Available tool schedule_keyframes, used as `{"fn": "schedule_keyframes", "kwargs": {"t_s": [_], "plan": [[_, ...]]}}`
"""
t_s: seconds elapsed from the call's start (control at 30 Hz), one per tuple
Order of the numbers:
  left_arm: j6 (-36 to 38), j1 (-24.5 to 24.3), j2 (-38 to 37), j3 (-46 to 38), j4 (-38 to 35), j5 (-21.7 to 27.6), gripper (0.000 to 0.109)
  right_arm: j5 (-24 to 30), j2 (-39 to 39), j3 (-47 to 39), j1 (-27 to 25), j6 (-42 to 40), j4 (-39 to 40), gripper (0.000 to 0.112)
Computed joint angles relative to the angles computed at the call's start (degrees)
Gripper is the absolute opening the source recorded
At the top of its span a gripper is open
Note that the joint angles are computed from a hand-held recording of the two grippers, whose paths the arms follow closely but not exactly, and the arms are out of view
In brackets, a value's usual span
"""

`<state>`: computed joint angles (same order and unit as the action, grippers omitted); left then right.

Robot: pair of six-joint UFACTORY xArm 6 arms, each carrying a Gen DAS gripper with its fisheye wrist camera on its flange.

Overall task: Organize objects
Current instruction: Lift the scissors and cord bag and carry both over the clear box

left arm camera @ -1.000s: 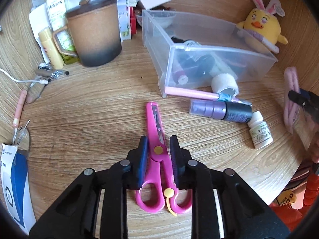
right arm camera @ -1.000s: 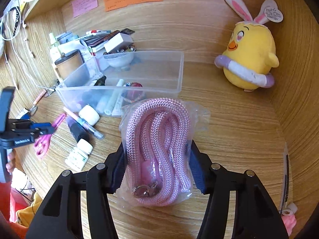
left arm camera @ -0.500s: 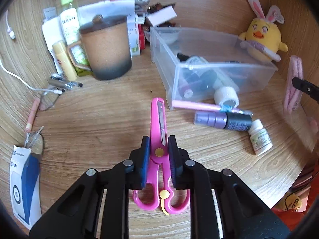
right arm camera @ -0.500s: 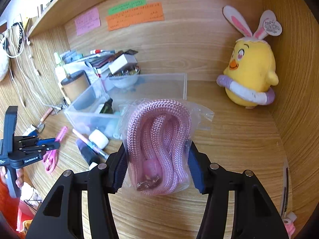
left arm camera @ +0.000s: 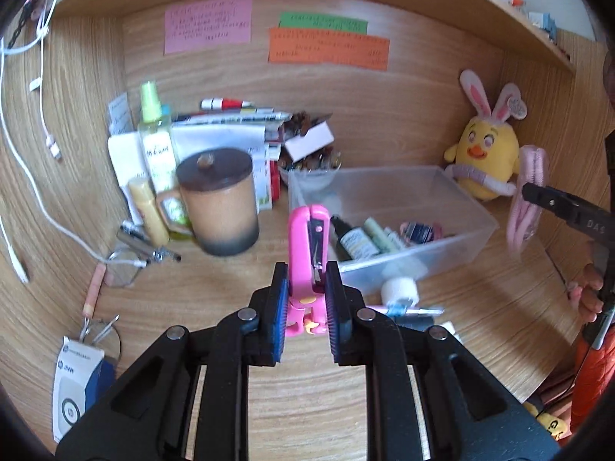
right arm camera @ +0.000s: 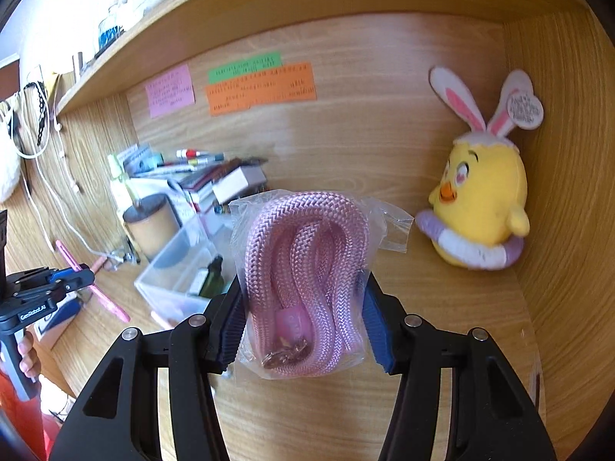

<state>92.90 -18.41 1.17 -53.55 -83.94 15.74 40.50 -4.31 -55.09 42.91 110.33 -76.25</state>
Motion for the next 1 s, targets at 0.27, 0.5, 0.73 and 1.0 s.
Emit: {"fn": "schedule_keyframes", "kwargs": {"t_s": [0.27, 0.5, 0.73, 1.0], "plan": [[0.8, -1.1, 0.8, -4.1, -1.9, 2.6, 0.018, 0.1, 3.9, -6.1, -2.4, -4.9, 0.5, 0.051], [-4.7, -2.4, 5.0, -8.1, 3.3, 3.8, 0.018, -1.7, 9.0, -10.6, -5.2, -9.1, 3.6, 0.051], [-12.3, -3.3, 10.7, -12.6, 12.1, 4.7, 0.018, -3.7, 14.0, -13.8, -7.3, -15.9, 9.0, 0.051], [-26.9, -4.6, 17.4, -18.1, 27.6, 5.3, 0.018, -6.1, 19.9, -17.7, -8.6, -27.8, 19.0, 0.051]]}}
